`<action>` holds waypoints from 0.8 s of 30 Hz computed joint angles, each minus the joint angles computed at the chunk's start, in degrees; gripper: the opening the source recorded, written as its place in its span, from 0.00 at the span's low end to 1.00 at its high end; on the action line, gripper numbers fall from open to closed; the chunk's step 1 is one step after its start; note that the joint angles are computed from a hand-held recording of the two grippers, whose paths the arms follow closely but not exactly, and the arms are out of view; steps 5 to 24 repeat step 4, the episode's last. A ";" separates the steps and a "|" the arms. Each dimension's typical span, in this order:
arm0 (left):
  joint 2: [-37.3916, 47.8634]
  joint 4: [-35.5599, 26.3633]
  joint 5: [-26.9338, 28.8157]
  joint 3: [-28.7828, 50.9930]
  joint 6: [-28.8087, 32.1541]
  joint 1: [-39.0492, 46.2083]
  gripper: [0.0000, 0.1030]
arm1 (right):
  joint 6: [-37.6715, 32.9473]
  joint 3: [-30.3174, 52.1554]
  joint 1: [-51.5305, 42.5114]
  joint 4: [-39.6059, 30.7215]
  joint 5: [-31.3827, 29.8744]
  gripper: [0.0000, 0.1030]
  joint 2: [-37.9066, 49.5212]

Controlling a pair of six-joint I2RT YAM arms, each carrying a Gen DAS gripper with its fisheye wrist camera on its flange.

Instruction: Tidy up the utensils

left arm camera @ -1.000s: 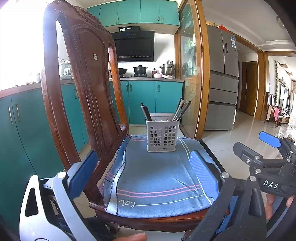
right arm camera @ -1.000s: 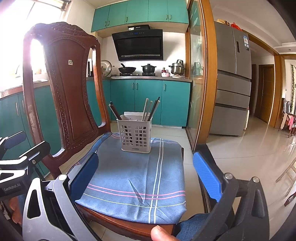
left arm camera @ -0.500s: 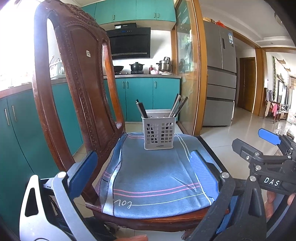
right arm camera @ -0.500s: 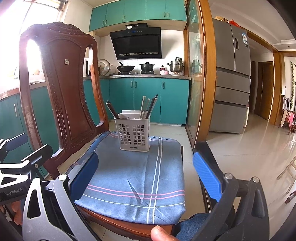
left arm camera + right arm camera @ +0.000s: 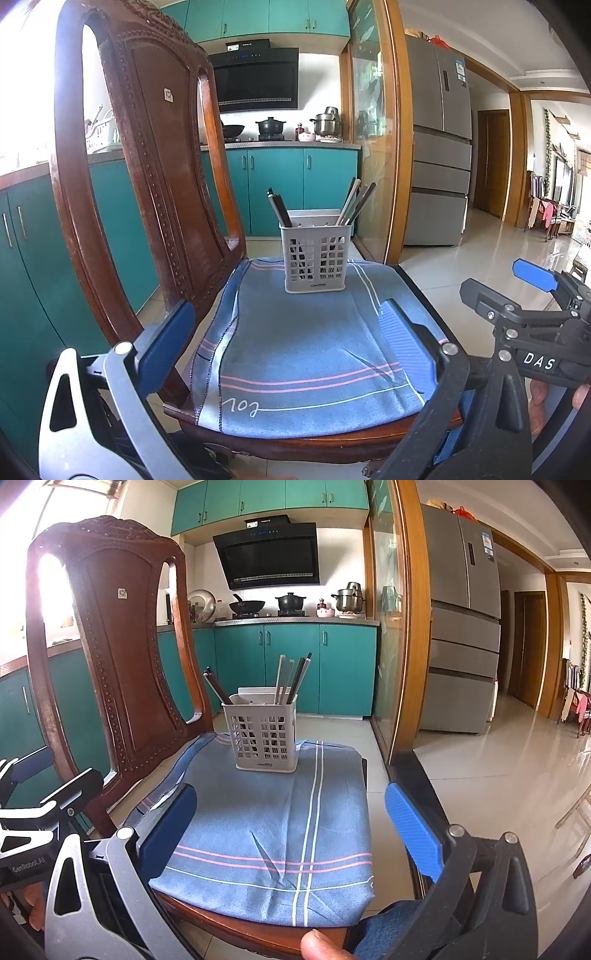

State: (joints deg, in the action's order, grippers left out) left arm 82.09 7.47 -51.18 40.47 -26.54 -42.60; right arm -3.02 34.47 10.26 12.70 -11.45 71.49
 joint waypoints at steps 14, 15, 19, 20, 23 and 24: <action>0.85 0.16 1.67 0.28 -0.01 1.26 0.96 | -0.20 0.67 0.40 0.25 0.28 0.97 1.57; 0.85 0.16 1.67 0.28 -0.01 1.26 0.96 | -0.20 0.67 0.40 0.25 0.28 0.97 1.57; 0.85 0.16 1.67 0.28 -0.01 1.26 0.96 | -0.20 0.67 0.40 0.25 0.28 0.97 1.57; 0.85 0.16 1.67 0.28 -0.01 1.26 0.96 | -0.20 0.67 0.40 0.25 0.28 0.97 1.57; 0.85 0.16 1.67 0.28 -0.01 1.26 0.96 | -0.20 0.67 0.40 0.25 0.28 0.97 1.57; 0.85 0.16 1.67 0.28 -0.01 1.26 0.96 | -0.20 0.67 0.40 0.25 0.28 0.97 1.57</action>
